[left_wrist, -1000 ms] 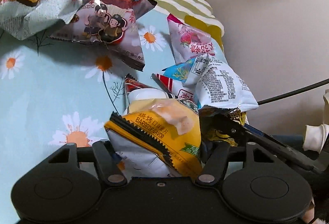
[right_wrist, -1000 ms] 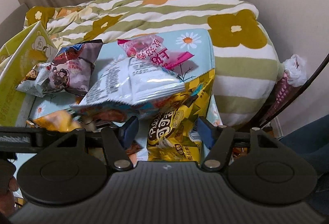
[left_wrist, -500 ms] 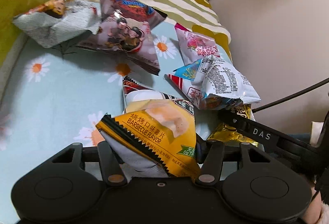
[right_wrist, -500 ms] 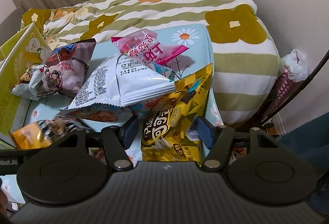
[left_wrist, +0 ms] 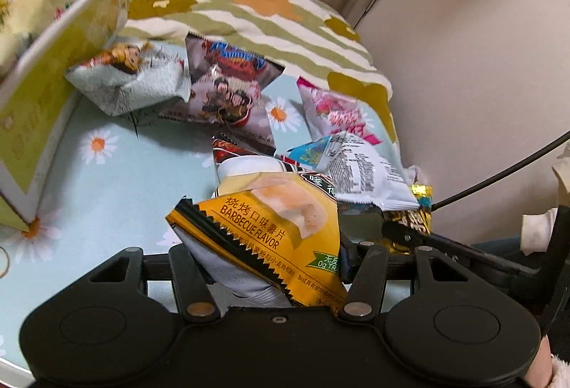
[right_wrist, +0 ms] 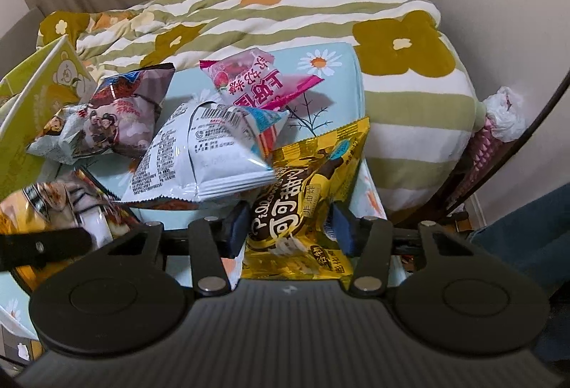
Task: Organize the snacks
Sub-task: 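Lift both held bags and carry them over the yellow box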
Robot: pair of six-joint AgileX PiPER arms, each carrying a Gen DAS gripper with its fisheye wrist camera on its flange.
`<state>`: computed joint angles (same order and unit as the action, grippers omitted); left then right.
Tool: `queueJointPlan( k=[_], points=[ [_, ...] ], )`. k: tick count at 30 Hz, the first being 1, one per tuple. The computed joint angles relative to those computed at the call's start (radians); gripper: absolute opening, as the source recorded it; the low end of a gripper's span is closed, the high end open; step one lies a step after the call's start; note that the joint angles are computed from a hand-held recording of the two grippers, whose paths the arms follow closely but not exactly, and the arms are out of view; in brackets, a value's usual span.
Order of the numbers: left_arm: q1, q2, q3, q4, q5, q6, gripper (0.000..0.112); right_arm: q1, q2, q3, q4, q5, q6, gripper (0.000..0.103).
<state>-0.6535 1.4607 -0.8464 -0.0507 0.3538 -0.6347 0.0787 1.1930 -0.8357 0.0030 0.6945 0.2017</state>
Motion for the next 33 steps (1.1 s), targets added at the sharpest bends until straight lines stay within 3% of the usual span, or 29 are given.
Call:
queueJointPlan(
  k=[9,16,24,33],
  points=[
    [-0.025,-0.134,0.003,0.209,0.044,-0.173,0.061,0.075,-0.15,-0.042,-0.141,0.133,0.163,0.064],
    [0.04,-0.283,0.018,0.213,0.094,-0.127,0.061,0.229,-0.209,-0.149,-0.292,0.244,0.343,0.064],
    [0.346,-0.411,-0.007,-0.118,0.191,0.342,0.061,0.48,-0.094,-0.37,-0.401,0.283,0.524,0.064],
    [0.846,-0.369,-0.118,-0.564,0.37,1.007,0.062,0.656,0.23,-0.71,-0.365,0.214,0.571,0.064]
  ],
)
